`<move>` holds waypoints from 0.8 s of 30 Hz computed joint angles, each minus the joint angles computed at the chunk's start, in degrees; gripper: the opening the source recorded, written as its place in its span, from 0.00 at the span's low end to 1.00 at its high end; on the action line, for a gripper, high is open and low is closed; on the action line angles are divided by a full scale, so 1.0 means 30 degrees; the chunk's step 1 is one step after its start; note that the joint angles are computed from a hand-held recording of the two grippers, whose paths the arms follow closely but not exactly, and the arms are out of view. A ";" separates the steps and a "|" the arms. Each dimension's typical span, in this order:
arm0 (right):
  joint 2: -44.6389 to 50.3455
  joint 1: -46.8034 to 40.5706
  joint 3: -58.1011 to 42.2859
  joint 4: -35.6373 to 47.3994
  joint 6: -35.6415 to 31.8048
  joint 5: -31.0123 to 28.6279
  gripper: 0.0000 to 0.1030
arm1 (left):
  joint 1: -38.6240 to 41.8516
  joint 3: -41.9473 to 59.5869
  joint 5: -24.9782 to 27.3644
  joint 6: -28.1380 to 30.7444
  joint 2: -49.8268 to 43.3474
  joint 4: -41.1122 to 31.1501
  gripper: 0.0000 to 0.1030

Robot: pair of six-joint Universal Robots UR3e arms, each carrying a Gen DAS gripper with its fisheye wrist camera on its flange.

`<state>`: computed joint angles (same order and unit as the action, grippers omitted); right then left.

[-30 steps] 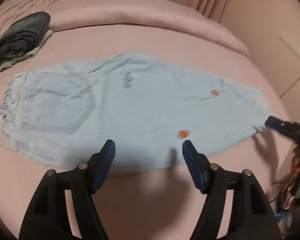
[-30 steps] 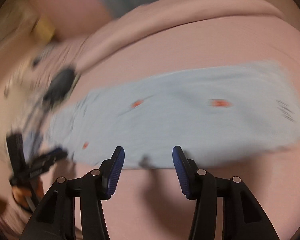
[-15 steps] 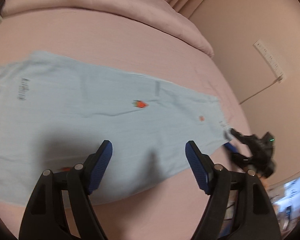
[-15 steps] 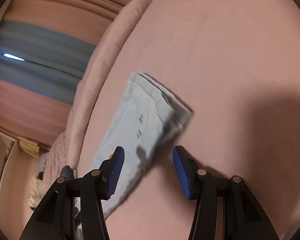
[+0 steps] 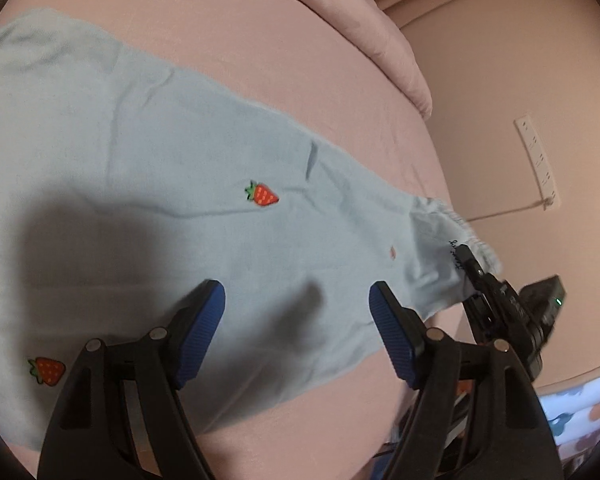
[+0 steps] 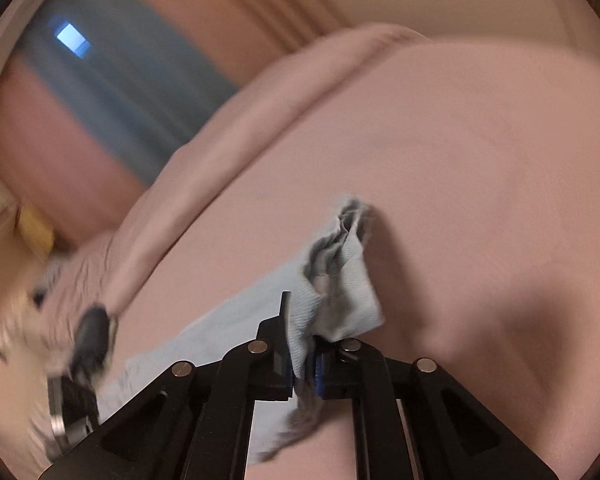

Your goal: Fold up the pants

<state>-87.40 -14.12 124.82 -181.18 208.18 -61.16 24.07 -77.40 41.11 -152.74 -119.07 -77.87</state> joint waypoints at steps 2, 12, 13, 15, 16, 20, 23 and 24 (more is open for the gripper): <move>0.0389 0.1967 -0.2070 0.0970 -0.1222 -0.1256 0.10 | 0.0420 0.0457 -0.1466 0.0707 0.0036 -0.1632 0.72; 0.5684 0.9150 -0.9123 0.2758 -0.4671 -0.4041 0.10 | 0.1603 0.2872 -0.7148 0.4625 -0.1853 -1.0440 0.82; 0.6343 0.9737 -0.9818 0.3177 -0.4976 -0.4219 0.10 | 0.1630 0.3175 -0.7141 0.4563 -0.2323 -1.0902 0.82; 0.6914 1.0305 -1.0522 0.3949 -0.5398 -0.4237 0.10 | 0.1683 0.3877 -0.6772 0.3787 -0.3136 -1.1062 0.81; 0.7257 1.0650 -1.0875 0.4204 -0.5639 -0.4208 0.10 | 0.1772 0.3846 -0.6452 0.3168 -0.3268 -1.0480 0.78; 0.7838 1.1537 -1.2077 0.5183 -0.6460 -0.4741 0.10 | 0.1963 0.3916 -0.4975 0.2092 -0.3284 -0.7791 0.20; 0.8499 1.2210 -1.3475 0.5599 -0.6718 -0.5438 0.10 | 0.2529 0.3449 -0.4155 0.1961 -0.2474 -0.6058 0.12; 0.8600 1.2325 -1.3843 0.5761 -0.6714 -0.5456 0.10 | 0.2727 0.3303 -0.4097 0.2118 -0.2190 -0.5759 0.12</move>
